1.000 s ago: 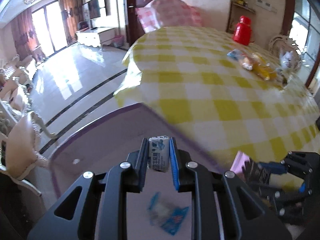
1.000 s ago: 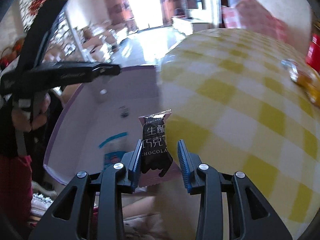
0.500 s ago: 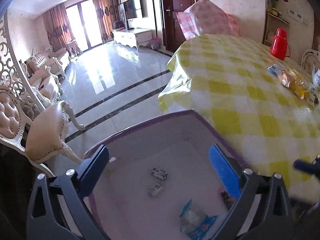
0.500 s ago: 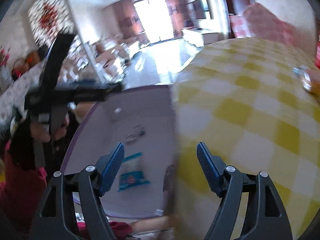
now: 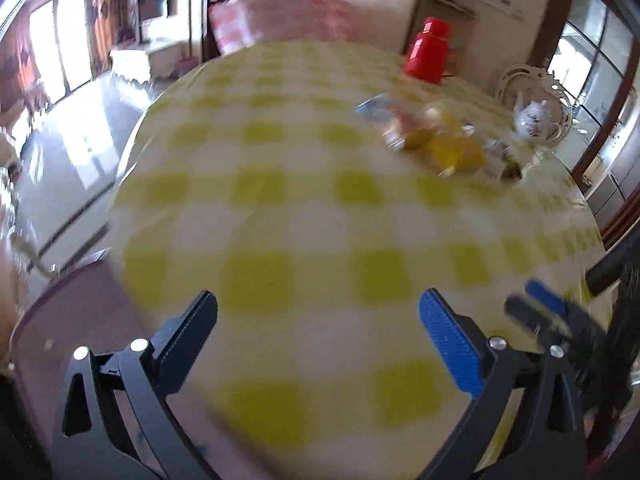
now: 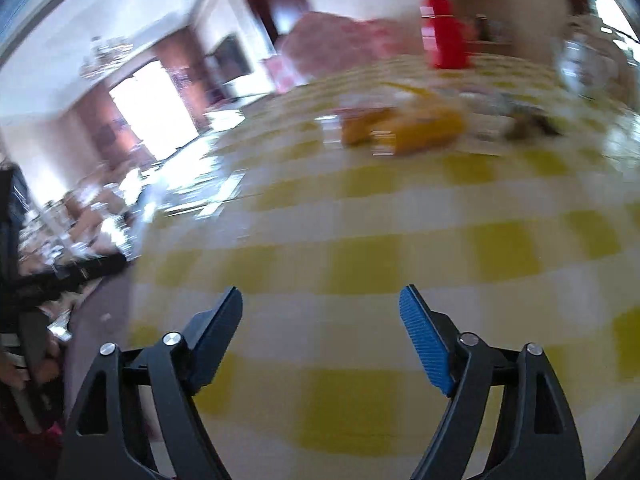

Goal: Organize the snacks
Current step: 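Move both tools back toward the snacks on the table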

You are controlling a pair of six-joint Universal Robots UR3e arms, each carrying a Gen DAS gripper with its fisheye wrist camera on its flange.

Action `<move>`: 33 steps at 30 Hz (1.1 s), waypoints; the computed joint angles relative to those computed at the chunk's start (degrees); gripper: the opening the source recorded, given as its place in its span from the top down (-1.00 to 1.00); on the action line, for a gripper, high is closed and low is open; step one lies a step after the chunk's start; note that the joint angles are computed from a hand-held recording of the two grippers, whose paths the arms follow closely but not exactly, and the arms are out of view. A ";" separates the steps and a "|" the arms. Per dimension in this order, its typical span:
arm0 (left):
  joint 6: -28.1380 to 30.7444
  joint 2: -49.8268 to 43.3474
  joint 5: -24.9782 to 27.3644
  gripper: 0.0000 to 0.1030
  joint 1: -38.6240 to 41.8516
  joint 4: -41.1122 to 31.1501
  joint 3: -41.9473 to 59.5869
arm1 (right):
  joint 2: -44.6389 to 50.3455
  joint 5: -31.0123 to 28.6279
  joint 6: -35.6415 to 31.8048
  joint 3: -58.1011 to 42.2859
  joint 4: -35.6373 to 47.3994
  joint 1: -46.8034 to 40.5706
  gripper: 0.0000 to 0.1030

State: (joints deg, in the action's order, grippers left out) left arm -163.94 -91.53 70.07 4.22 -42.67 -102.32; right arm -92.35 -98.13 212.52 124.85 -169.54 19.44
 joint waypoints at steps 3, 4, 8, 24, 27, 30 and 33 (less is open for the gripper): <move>-7.74 -10.77 3.93 -0.96 -10.89 9.15 7.60 | -6.51 2.68 -0.96 8.80 -2.77 -7.60 -0.55; -10.06 -14.29 4.77 -0.96 -13.59 11.58 10.15 | -8.48 2.76 -1.81 11.13 -2.93 -10.21 -0.55; -18.28 -30.68 3.15 -0.96 -21.21 14.50 24.66 | -16.30 9.74 -5.80 17.94 -0.72 -24.81 -0.56; -31.49 -51.81 13.16 -0.96 -27.86 24.36 49.23 | 16.72 20.89 -5.39 -10.88 -2.32 -43.22 -0.38; -30.52 -51.34 11.72 -0.96 -27.59 23.58 48.49 | 23.25 19.19 -3.73 -19.56 1.02 -42.08 -0.35; -29.26 -51.48 11.72 -0.96 -28.02 23.40 48.79 | 26.71 14.08 -4.83 -27.14 6.38 -39.45 -0.34; -28.92 -52.02 11.19 -0.96 -28.06 22.48 49.80 | 30.52 6.56 -8.77 -36.08 14.89 -35.10 -0.34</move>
State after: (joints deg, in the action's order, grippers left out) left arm -192.85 -143.55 81.26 -23.85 -20.19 -52.52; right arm -61.83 -91.56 203.75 88.77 -154.65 -15.65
